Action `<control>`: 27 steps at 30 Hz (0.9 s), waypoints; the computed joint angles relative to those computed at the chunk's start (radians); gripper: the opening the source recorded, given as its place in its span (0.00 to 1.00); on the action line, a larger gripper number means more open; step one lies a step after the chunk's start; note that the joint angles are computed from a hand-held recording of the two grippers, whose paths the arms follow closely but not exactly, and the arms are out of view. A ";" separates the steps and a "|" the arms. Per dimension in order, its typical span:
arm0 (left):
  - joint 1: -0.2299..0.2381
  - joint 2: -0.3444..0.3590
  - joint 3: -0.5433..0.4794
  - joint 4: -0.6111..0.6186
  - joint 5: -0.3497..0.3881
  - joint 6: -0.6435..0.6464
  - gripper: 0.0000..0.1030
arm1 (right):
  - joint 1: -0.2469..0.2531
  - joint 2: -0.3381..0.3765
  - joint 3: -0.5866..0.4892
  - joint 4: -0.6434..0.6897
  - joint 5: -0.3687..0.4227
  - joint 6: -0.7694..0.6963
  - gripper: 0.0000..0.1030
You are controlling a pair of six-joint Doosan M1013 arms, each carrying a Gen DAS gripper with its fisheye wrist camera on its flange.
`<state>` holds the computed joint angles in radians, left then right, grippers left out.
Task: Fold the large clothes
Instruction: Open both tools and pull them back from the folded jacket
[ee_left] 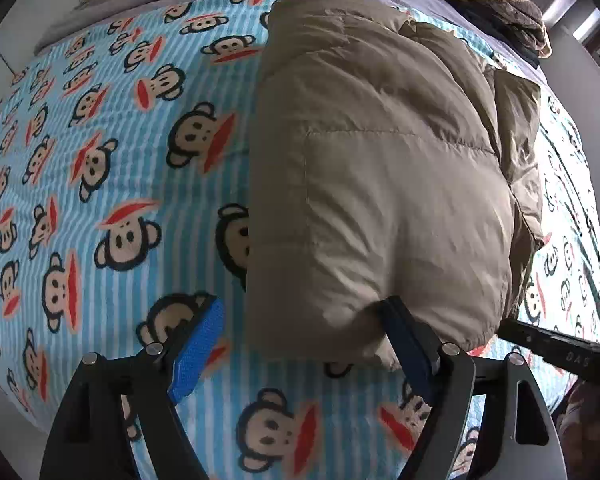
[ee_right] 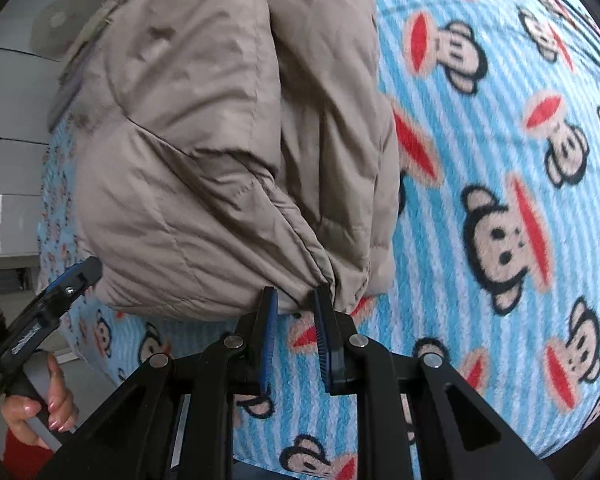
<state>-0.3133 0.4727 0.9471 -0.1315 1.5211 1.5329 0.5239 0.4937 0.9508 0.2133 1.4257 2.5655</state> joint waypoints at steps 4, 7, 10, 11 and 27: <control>0.005 -0.010 0.001 -0.007 -0.010 0.019 0.80 | 0.018 0.009 -0.036 -0.029 0.032 0.001 0.20; 0.012 -0.011 -0.004 -0.017 -0.004 0.025 0.80 | 0.027 0.003 -0.043 -0.039 0.038 0.019 0.20; 0.018 -0.012 -0.009 -0.021 0.004 0.042 0.80 | 0.039 -0.008 -0.042 -0.068 0.035 0.062 0.20; 0.019 -0.012 -0.012 -0.022 0.008 0.047 0.80 | 0.041 -0.012 -0.042 -0.075 0.029 0.077 0.20; 0.028 -0.050 -0.069 -0.020 -0.053 0.053 0.80 | 0.073 0.064 -0.293 -0.234 0.197 0.051 0.41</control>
<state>-0.2858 0.4227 0.8778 -0.1511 1.4683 1.5861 0.5964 0.5573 0.6581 -0.0210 1.6227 2.6169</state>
